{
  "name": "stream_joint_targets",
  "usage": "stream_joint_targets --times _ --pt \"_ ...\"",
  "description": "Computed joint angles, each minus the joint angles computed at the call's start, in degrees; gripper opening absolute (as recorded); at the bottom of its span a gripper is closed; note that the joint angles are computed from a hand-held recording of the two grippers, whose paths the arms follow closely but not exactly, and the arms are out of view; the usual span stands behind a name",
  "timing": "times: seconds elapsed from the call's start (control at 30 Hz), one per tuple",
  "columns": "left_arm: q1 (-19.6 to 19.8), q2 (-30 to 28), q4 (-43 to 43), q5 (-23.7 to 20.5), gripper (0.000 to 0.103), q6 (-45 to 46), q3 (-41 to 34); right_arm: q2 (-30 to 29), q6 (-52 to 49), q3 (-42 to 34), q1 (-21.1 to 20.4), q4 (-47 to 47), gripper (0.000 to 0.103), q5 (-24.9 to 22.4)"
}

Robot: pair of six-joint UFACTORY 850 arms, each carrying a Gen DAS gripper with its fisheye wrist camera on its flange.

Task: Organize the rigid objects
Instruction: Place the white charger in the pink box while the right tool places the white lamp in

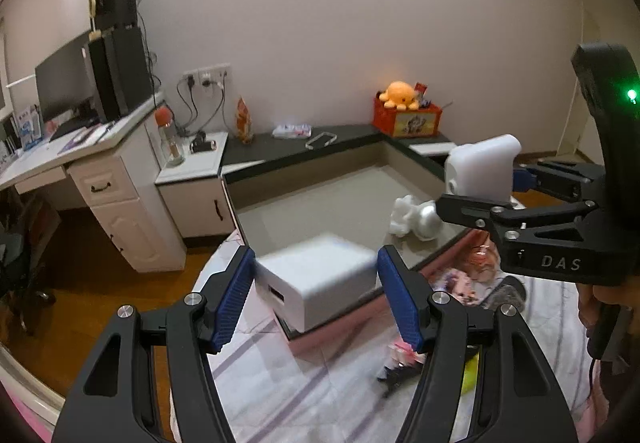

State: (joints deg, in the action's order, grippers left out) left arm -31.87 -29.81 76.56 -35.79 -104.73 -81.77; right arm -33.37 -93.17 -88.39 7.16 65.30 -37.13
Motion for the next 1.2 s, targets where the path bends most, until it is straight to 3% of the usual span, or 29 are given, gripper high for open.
stream_joint_targets --times 0.13,0.23,0.37,0.43,0.5,0.63,0.93,1.2 --pt "2.1 -2.2 0.0 4.1 0.065 0.4 -2.0 -4.3 6.3 -4.9 2.2 -6.5 0.06 1.1" --pt "3.0 -4.8 -5.3 4.0 0.065 5.2 -4.5 -7.1 10.9 -7.7 3.3 -10.7 0.06 1.5" --pt "3.5 -5.3 -6.5 5.8 0.066 4.9 -4.0 -9.2 14.4 -9.2 3.9 -14.9 0.06 1.2" --pt "3.5 -4.9 -5.8 6.0 0.079 3.5 -3.2 -9.8 15.3 -9.8 4.1 -16.1 0.06 0.9" --pt "3.1 -4.4 -4.8 5.2 0.084 2.4 -2.4 -9.9 15.3 -9.6 4.2 -16.2 0.062 0.7" --pt "2.5 -2.2 -3.6 4.8 0.088 -1.1 0.2 -8.0 11.8 -7.3 3.7 -12.5 0.081 1.5" --pt "-1.6 3.8 2.9 -1.8 0.102 -10.1 6.6 -1.2 3.6 0.0 0.3 -3.3 0.082 1.8" --pt "-6.8 6.6 3.3 -8.1 0.102 -12.4 8.2 7.2 -6.8 10.2 -4.5 7.9 0.083 -0.8"
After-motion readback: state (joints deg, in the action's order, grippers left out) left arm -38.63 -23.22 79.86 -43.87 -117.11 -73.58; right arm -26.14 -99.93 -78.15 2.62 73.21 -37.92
